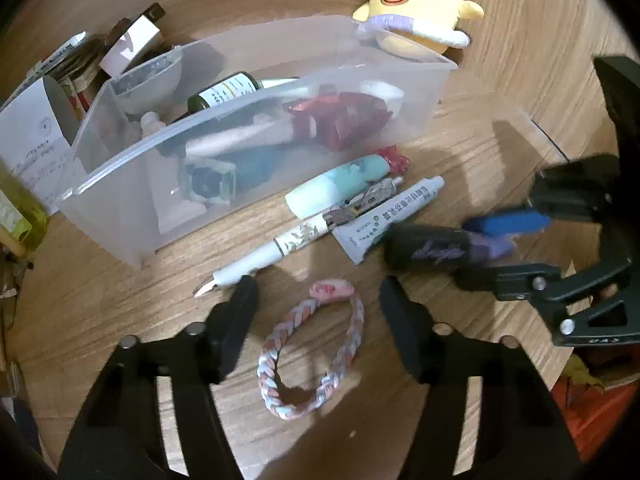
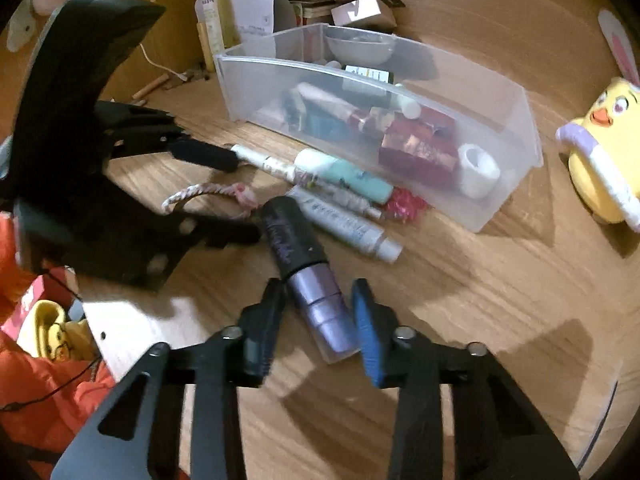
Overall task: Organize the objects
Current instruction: 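Grasp braided pink bracelet with left tool while right tool grasps black-purple bottle, then place bracelet in clear box with left tool while right tool drops black-purple bottle in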
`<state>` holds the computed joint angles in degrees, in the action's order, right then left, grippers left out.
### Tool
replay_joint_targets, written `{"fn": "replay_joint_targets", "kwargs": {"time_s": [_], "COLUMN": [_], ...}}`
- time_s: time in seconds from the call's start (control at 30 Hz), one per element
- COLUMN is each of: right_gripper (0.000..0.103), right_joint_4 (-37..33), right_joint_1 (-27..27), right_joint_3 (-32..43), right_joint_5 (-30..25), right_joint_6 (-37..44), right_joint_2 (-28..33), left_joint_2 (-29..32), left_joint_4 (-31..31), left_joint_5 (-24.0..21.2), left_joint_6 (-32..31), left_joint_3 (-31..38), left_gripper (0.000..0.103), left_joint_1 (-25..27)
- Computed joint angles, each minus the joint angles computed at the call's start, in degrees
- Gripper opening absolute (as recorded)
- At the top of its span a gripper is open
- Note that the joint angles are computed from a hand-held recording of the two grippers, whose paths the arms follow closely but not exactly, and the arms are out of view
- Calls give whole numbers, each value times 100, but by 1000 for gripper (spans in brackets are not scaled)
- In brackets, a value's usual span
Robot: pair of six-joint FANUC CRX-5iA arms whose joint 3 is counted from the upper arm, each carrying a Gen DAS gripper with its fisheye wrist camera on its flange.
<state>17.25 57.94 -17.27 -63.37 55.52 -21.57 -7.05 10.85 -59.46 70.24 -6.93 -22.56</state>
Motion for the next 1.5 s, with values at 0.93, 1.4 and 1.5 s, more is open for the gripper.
{"fn": "replay_joint_targets", "kwargs": {"time_s": [0.93, 1.4, 1.5], "right_gripper": [21, 21, 21], "right_joint_4": [1655, 1925, 2020], "right_joint_1": [108, -497, -576], "right_joint_3": [-346, 199, 342], "right_joint_5": [879, 1439, 1393], "right_joint_6": [-2059, -2344, -2339], "right_joint_2": [-576, 143, 361], "left_joint_2": [-1073, -550, -304], "left_joint_4": [915, 635, 549], "left_joint_5": [1045, 1472, 1398], "left_joint_6": [48, 459, 555], "left_joint_3": [-575, 241, 481], "left_gripper": [21, 21, 21], "left_joint_1": [603, 627, 609]}}
